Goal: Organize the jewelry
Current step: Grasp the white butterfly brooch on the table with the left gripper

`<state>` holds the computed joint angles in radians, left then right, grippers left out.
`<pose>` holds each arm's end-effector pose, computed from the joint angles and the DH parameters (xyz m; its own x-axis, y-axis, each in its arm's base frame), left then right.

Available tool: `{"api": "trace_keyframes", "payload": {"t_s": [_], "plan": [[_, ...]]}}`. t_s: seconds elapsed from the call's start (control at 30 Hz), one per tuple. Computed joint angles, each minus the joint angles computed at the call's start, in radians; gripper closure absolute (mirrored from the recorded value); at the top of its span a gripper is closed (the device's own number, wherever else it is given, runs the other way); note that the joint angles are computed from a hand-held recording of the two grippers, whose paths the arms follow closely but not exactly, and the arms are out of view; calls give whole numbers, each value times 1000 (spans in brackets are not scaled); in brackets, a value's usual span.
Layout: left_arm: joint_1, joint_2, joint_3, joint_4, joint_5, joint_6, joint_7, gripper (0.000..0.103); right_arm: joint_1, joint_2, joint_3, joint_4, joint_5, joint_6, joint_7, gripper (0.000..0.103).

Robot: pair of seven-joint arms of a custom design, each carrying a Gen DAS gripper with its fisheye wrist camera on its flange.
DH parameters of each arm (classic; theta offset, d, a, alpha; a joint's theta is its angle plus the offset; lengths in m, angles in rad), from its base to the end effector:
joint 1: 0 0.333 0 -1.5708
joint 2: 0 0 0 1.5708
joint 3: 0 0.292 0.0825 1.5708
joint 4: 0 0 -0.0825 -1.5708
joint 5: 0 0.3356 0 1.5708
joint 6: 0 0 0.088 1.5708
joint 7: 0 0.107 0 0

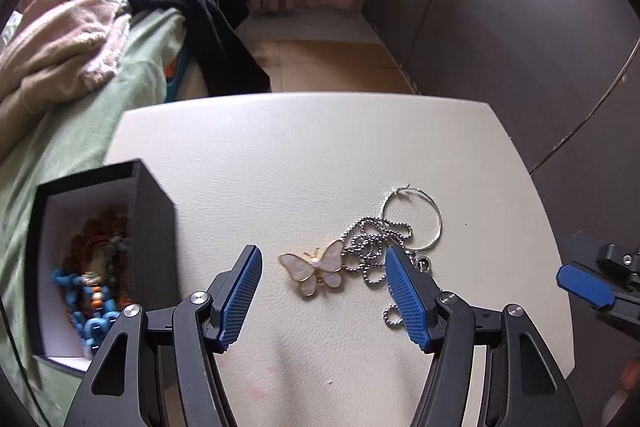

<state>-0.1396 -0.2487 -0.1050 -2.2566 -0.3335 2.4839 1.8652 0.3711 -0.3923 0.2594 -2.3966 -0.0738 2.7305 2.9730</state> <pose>0.4599 -0.1166 0.5134 -0.3513 -0.9262 0.1371 -0.8392 0.2465 -0.4848 0.3495 0.2734 0.5401 -0.4353 -0.6654 -0.6064 -0.6747 0.6871 -0.2696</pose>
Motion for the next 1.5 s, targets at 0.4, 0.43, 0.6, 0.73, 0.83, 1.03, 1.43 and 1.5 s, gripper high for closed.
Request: {"api": "trace_keyframes", "payload": {"t_s": [0.4,0.43,0.6,0.73,0.83,1.03,1.43,1.5], "plan": [[16,57,-27,8,121,34,-93,41,9,28,-14,18,20,-13,-15,40],[15,58,-29,7,124,38,-96,41,12,31,-16,21,23,-14,-20,40],[12,53,-24,-1,118,51,-85,56,17,46,-19,39,23,-25,-34,40],[9,52,-22,-2,113,53,-74,62,22,59,-22,51,24,-37,-44,40],[2,49,-16,-3,84,46,-47,62,25,69,-22,62,20,-48,-50,40],[-9,34,7,6,-17,25,23,62,32,82,-24,76,19,-52,-62,40],[8,-21,55,21,-198,-23,121,62,54,166,-29,139,20,-69,-96,40],[14,-30,63,21,-216,-31,129,62,66,200,-35,169,27,-87,-121,40]]}}
